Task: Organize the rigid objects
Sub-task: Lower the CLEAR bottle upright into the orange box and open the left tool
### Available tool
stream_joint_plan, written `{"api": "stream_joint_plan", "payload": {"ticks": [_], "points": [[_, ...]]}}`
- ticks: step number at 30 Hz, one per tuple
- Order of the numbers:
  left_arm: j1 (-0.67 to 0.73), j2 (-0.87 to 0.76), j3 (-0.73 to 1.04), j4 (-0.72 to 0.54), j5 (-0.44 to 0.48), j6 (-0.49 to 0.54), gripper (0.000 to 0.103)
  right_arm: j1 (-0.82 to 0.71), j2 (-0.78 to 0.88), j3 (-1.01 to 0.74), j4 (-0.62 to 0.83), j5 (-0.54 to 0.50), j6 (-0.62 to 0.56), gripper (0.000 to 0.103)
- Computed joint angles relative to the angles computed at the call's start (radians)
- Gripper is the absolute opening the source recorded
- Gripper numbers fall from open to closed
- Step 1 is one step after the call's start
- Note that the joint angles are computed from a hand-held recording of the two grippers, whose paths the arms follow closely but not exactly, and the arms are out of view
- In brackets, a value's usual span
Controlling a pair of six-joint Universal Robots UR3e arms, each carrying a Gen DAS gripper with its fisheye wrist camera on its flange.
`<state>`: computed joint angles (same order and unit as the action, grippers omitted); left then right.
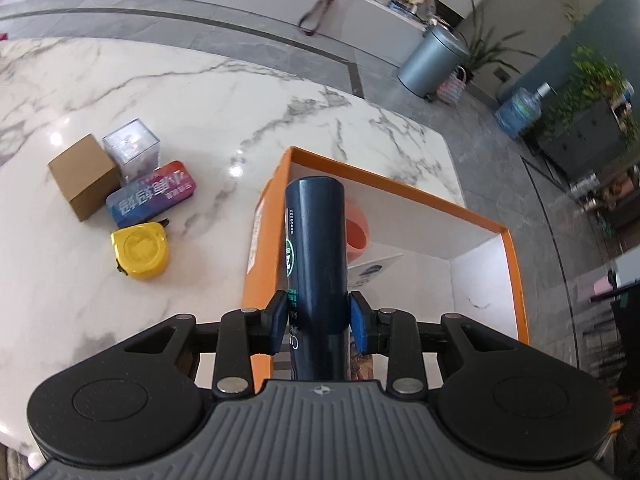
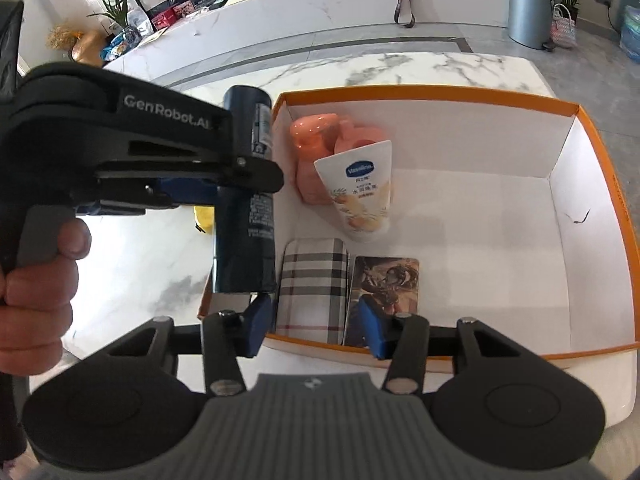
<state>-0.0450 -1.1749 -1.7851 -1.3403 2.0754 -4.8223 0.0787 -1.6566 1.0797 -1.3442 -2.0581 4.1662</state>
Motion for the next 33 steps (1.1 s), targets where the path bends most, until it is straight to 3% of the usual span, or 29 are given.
{"api": "stream_joint_plan", "payload": {"ticks": [8,12,14,15,16,22,25,28,33], "points": [[-0.031,-0.030,0.035,-0.013,0.033,-0.050,0.036,0.082,0.112,-0.116,-0.005,-0.071,-0.051,0.053],[-0.027,0.026,-0.036,0.076,-0.001,-0.069,0.036,0.081,0.143,-0.135,0.010,-0.113,-0.043,0.052],[-0.024,0.042,-0.058,0.092,-0.005,-0.080,0.036,0.083,0.142,-0.117,-0.012,-0.128,-0.056,0.050],[-0.013,0.058,-0.078,0.111,-0.016,-0.077,0.036,0.082,0.137,-0.105,-0.030,-0.125,-0.065,0.041],[0.001,0.069,-0.091,0.123,-0.032,-0.066,0.037,0.080,0.128,-0.087,-0.055,-0.115,-0.076,0.036],[0.099,0.132,-0.148,0.185,-0.111,0.085,0.043,0.094,0.191,-0.207,0.056,-0.154,-0.105,0.034],[0.067,0.143,-0.138,0.164,-0.047,0.066,0.053,0.091,0.214,-0.283,0.114,-0.177,-0.129,0.034],[0.014,0.178,-0.137,0.113,0.033,0.015,0.054,0.072,0.208,-0.301,0.128,-0.174,-0.162,0.033],[-0.107,0.186,-0.094,-0.098,0.123,-0.149,0.054,0.010,0.169,-0.222,0.067,-0.132,-0.214,0.033]]}}
